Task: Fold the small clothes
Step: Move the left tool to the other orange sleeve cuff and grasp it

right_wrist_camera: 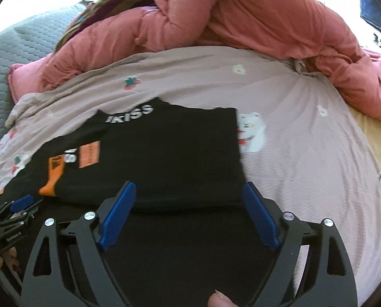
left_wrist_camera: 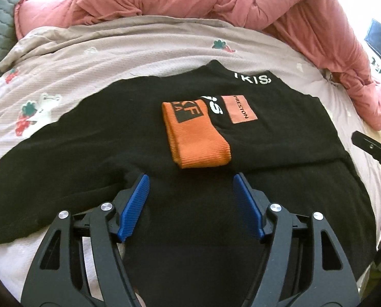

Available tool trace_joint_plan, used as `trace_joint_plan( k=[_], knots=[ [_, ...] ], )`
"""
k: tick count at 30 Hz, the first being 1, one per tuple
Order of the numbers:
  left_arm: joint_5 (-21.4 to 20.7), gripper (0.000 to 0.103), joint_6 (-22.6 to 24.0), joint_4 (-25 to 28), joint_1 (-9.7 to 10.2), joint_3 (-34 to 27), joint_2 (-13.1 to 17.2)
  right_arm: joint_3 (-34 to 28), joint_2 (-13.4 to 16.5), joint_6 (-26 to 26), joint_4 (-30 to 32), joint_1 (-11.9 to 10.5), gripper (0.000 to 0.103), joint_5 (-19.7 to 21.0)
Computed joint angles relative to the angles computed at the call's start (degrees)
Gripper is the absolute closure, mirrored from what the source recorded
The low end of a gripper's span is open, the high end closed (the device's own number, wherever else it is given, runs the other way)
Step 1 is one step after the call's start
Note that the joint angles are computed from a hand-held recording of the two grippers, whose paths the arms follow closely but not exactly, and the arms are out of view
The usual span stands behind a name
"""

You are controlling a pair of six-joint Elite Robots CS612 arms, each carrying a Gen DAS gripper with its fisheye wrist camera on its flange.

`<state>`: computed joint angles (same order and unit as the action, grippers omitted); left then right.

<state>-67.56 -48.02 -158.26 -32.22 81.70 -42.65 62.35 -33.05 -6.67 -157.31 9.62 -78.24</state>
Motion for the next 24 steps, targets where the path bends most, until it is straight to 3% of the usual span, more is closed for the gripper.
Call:
trace_joint_plan(
  k=[5,9,10,11,12,24],
  knots=[
    [2.8,0.029,-1.2,1.1,-0.43,2.3,-2.0,1.4,-0.9,-0.8,-2.0,0.7,0.008,1.5],
    [4.5,0.029,-2.5,0.8,-0.6,3.8,-3.2,2.5,-1.6,-1.7,-2.8,1.1,0.007,2.8],
    [4.7,0.026,-2.9,0.9,-0.62,4.1,-3.5,2.8,-1.8,-2.0,-3.1,1.1,0.007,3.2],
    [5.0,0.013,-3.2,1.0,-0.66,4.3,-3.7,3.1,-2.0,-2.2,-3.4,1.1,0.006,3.5],
    [5.6,0.01,-3.5,1.0,-0.77,4.7,-4.0,3.4,-2.2,-2.5,-3.7,1.1,0.005,4.0],
    [10.1,0.01,-6.3,2.3,-1.84,7.9,-6.8,5.0,-2.9,-4.5,-5.6,1.7,0.004,7.9]
  ],
)
